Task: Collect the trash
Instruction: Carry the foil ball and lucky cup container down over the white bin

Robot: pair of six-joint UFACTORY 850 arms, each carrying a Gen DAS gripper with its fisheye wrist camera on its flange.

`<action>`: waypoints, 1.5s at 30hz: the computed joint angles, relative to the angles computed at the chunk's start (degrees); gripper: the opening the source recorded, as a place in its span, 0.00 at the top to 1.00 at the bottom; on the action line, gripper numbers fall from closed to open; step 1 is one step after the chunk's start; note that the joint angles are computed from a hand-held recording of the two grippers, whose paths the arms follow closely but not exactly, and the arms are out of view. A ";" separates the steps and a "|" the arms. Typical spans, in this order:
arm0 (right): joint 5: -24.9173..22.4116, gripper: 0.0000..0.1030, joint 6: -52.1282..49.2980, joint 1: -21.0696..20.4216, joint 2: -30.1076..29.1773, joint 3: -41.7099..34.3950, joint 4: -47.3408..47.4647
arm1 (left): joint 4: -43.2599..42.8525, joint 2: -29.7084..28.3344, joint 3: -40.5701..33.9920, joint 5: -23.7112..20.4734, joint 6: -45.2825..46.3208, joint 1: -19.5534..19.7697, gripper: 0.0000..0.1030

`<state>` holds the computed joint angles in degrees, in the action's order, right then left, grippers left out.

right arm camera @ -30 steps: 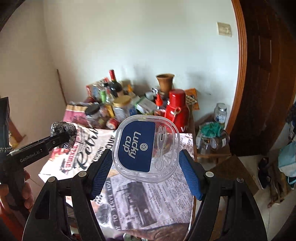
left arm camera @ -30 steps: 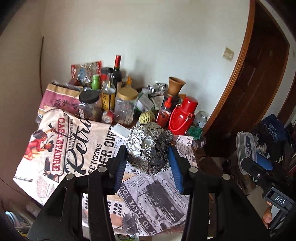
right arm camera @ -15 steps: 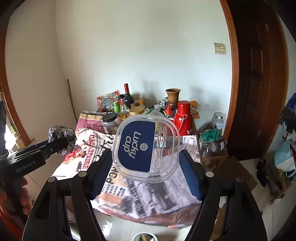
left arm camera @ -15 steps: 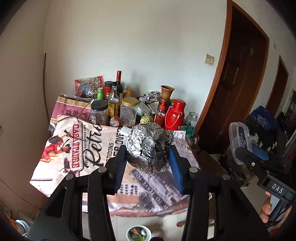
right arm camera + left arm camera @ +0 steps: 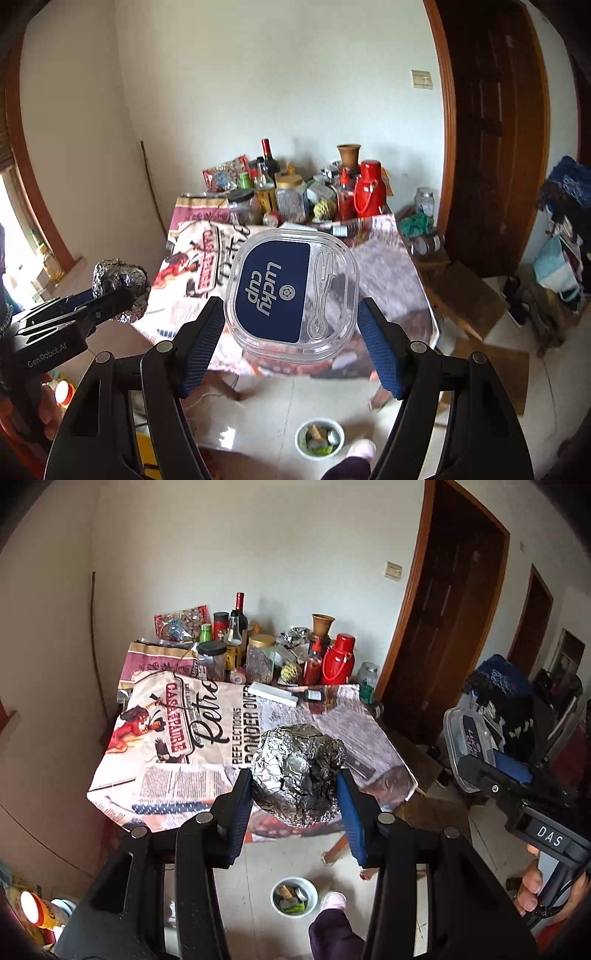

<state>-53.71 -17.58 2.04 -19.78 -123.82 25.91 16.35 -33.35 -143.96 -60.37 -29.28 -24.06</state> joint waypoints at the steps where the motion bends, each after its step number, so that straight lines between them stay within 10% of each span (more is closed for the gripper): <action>1: 0.02 0.32 0.07 0.04 0.94 1.29 -0.15 | -0.38 0.66 1.08 0.10 -0.05 -0.10 0.57; 22: -4.73 0.31 -3.40 -3.34 0.48 12.22 -0.76 | -7.53 -3.10 7.15 -2.48 -1.50 -1.88 0.57; 45: 3.42 0.31 -10.71 -0.19 -12.10 29.73 -1.86 | -12.69 -7.16 39.15 15.91 -10.11 1.73 0.57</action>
